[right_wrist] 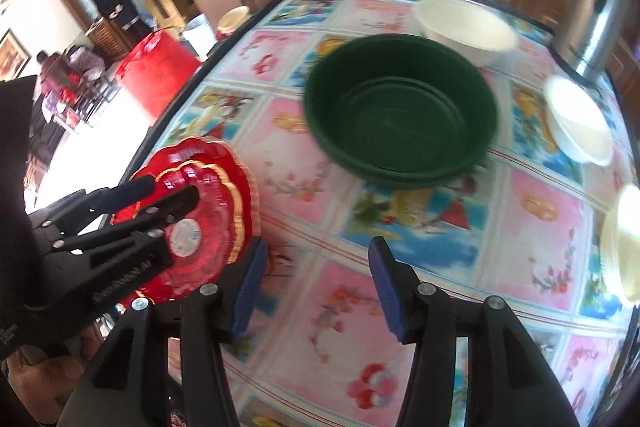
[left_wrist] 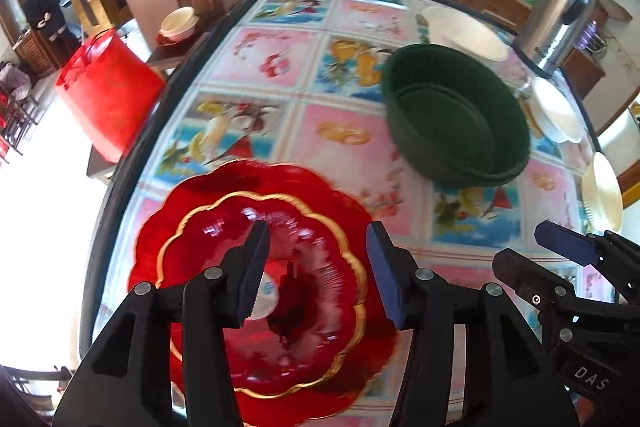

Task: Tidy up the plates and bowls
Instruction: 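Move both tools toward the dark green basin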

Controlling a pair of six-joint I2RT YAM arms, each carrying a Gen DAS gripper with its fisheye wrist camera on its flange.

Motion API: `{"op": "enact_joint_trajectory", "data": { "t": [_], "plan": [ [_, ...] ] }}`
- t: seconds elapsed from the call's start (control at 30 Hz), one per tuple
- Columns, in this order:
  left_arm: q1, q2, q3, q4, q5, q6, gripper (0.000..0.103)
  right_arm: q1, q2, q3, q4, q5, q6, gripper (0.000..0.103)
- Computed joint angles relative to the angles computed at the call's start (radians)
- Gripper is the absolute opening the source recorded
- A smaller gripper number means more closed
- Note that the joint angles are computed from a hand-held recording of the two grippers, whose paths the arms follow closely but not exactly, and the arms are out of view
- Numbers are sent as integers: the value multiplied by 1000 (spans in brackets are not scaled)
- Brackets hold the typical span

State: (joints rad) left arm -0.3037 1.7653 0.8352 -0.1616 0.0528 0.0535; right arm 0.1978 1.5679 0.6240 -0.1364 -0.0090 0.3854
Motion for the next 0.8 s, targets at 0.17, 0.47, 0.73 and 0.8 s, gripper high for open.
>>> {"op": "enact_joint_trajectory", "data": {
  "t": [0.17, 0.47, 0.73, 0.8],
  "plan": [
    [-63, 12, 31, -13, -10, -37, 50, -104, -53, -49, -4, -14, -38, 60],
    [-132, 46, 100, -31, -25, -89, 50, -281, -103, -86, -20, -56, -128, 63],
    [-164, 91, 153, -34, -51, -111, 50, -376, -69, -71, -13, -74, -188, 65],
    [-169, 105, 169, -36, -56, -117, 50, -390, -53, -62, -9, -77, -200, 65]
  ]
}}
